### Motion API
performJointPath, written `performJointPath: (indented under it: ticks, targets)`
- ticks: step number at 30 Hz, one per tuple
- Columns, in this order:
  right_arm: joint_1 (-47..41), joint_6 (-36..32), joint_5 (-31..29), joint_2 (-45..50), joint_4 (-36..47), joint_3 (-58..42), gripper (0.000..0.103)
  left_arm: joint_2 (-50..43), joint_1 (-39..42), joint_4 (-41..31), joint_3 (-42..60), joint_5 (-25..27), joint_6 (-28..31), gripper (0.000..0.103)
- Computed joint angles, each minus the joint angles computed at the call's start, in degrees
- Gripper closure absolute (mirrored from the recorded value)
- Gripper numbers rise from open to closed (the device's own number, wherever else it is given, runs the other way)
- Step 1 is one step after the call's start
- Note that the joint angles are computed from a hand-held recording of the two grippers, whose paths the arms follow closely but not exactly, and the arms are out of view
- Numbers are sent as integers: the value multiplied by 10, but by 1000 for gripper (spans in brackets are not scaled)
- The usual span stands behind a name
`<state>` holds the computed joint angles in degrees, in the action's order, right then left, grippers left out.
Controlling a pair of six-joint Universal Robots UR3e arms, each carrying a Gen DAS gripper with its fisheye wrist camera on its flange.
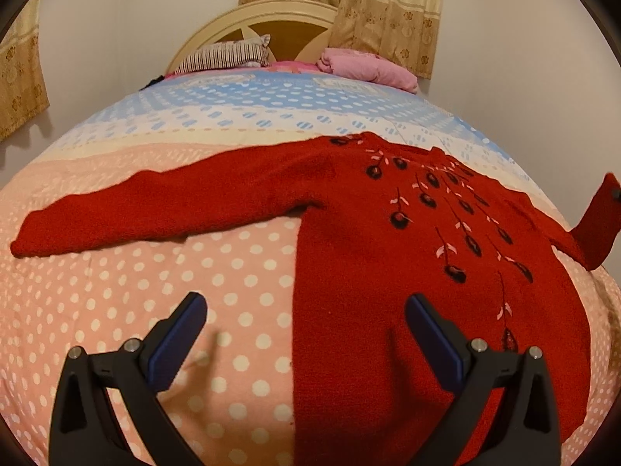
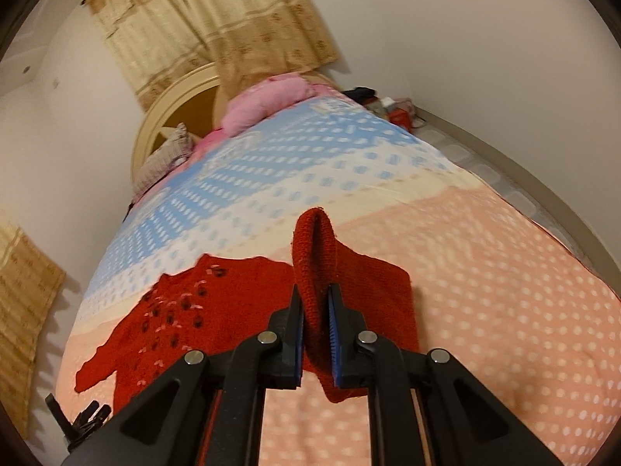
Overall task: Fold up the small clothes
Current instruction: 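Lift the sleeve with the right gripper and fold it across the sweater body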
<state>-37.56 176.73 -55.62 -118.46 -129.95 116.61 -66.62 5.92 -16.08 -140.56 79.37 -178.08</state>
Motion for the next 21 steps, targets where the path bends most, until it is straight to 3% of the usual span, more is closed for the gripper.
performJointPath:
  ticks: [12,21]
  targets:
    - [169,93,-93,129,-75,-129,93,4,11,27,-4,5,17,0]
    - [282,135,-151,236,-100,-242,93,21,43,6,-4,-17,27,0]
